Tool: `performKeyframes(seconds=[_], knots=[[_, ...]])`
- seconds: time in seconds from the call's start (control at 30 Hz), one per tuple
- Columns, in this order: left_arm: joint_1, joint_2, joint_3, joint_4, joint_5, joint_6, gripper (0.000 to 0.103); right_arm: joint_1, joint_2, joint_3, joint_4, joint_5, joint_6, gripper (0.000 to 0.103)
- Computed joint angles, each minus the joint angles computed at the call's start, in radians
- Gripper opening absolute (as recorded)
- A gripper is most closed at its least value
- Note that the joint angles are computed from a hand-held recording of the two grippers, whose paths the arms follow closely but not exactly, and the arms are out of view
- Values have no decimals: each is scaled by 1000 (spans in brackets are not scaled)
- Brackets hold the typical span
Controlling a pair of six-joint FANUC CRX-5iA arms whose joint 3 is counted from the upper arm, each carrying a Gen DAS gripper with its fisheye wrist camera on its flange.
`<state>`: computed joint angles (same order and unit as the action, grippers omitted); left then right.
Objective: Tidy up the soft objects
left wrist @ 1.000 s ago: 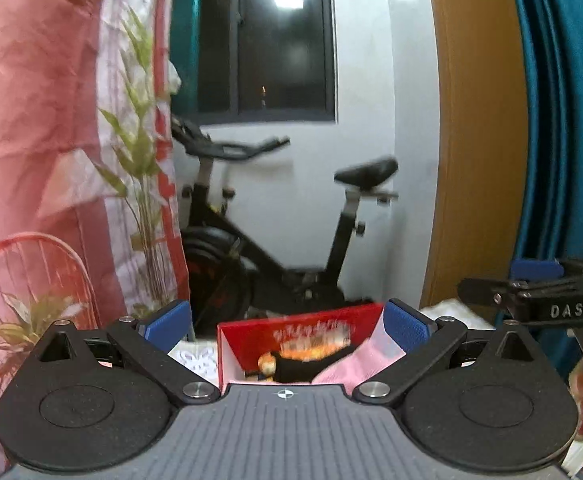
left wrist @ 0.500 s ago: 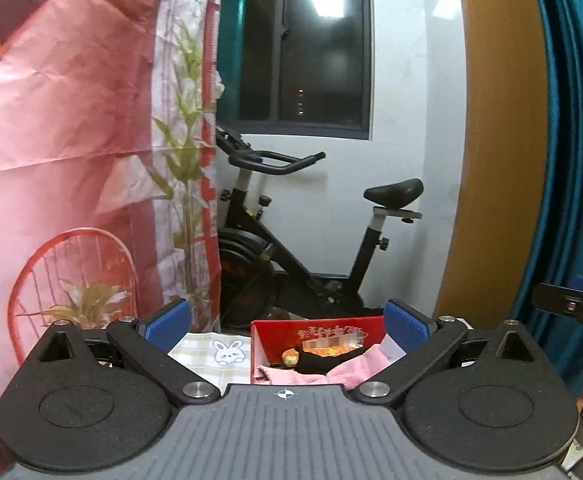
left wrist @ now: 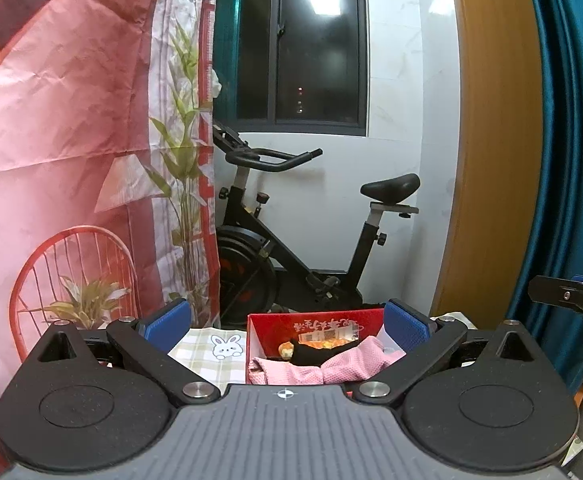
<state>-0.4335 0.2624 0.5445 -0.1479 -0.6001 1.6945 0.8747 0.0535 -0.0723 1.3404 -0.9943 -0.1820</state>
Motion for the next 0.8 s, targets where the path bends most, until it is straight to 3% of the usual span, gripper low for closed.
performKeyframes(seconds=[0.8], knots=[[9,-18,-36,39,4,-12,103,30,52,61,-20,-83,89,103]])
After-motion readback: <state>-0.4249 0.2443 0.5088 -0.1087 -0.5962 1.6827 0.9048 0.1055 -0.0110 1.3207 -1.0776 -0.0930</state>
